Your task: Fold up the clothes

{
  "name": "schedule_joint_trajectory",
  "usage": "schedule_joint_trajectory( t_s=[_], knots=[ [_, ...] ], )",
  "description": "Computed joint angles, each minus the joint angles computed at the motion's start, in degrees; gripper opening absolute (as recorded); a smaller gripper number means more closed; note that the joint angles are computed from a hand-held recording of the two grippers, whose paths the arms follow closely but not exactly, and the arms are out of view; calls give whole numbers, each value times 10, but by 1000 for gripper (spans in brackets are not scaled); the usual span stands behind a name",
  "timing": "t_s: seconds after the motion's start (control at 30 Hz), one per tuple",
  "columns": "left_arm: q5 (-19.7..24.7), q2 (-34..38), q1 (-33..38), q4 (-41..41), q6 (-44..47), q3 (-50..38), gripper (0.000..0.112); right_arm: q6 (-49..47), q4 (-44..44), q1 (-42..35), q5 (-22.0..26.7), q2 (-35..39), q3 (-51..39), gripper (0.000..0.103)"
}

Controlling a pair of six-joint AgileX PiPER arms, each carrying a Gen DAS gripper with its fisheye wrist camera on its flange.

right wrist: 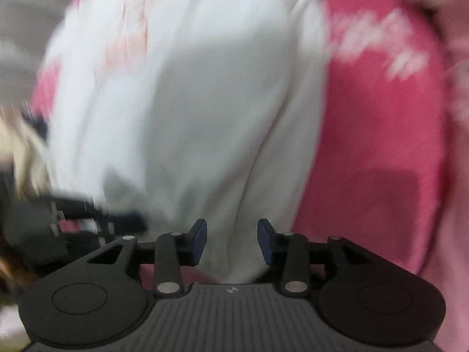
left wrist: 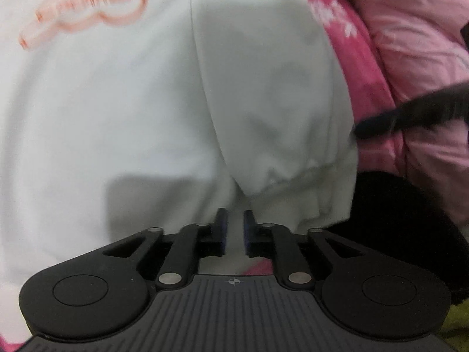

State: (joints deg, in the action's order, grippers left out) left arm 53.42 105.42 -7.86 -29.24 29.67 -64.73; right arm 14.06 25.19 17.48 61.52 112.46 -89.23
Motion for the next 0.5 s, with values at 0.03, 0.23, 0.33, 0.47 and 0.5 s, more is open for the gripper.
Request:
schedule_joint_trajectory(
  t_s=[0.03, 0.23, 0.33, 0.47, 0.5],
  knots=[
    [-3, -9, 3, -7, 6, -3, 13, 0, 12, -20, -25, -11, 6, 42],
    [-15, 21, -21, -77, 45, -21, 14, 31, 95, -83, -244, 13, 37, 37],
    [-32, 42, -48, -61, 25, -14, 14, 122, 45, -74, -310, 58, 14, 30],
    [-31, 47, -34, -81, 19, -5, 14, 280, -146, -53, -305, 117, -61, 29],
    [-24, 51, -27, -88, 17, -9, 14, 298, -149, -52, -312, 126, -70, 29]
  ],
)
